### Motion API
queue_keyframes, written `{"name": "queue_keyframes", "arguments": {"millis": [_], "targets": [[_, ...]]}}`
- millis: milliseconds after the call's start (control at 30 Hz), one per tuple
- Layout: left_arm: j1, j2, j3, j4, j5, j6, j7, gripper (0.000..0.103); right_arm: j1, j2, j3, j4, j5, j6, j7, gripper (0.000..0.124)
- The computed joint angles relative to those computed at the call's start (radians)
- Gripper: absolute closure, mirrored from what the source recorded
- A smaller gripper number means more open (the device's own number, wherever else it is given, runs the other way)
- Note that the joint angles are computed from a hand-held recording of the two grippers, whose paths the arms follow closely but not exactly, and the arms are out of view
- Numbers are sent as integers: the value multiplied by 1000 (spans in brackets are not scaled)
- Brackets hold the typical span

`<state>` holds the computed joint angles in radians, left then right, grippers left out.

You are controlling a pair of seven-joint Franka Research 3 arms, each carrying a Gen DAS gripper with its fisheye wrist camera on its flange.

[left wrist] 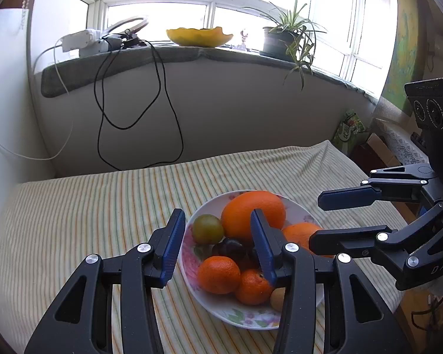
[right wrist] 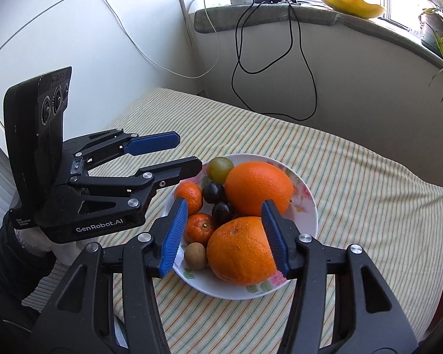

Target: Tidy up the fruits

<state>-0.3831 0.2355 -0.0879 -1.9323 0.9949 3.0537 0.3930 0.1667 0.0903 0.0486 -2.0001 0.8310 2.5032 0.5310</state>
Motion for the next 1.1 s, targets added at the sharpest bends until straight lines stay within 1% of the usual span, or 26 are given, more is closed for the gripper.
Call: {"name": "queue_keyframes", "arguments": {"millis": [67,167,300,367,467,500,567,633,700,767,900,1100], "targets": [[-9,-9,9,-6,23,0,-27,58,-2,-8,-1,-12,7,9,-5,69],[-9,-21,7,-15,48,-2,-50,58,-5,-24,-5,-28,31,11,-17,69],[-10,-39,2,-27,102,-16,-101,58,-5,-45,-10,-51,79,33,-41,57],[-9,-53,0,-35,150,-21,-149,48,-5,-56,-13,-63,106,41,-55,57],[0,-72,-16,-43,213,-34,-215,45,-6,-71,-21,-80,144,53,-68,56],[6,-76,-24,-45,226,-37,-230,44,-5,-79,-22,-89,156,66,-72,52],[14,-87,-37,-49,256,-43,-263,35,-2,-95,-25,-108,195,87,-94,47],[22,-96,-51,-50,279,-56,-286,33,0,-110,-31,-122,231,100,-112,45],[29,-105,-66,-53,287,-67,-292,30,5,-127,-35,-137,262,123,-126,38],[32,-114,-77,-57,301,-84,-310,24,11,-141,-38,-151,294,146,-142,34],[36,-138,-98,-74,347,-124,-379,23,24,-163,-43,-175,336,200,-159,30],[46,-174,-128,-113,354,-168,-431,23,49,-193,-45,-218,374,295,-190,30]]}}
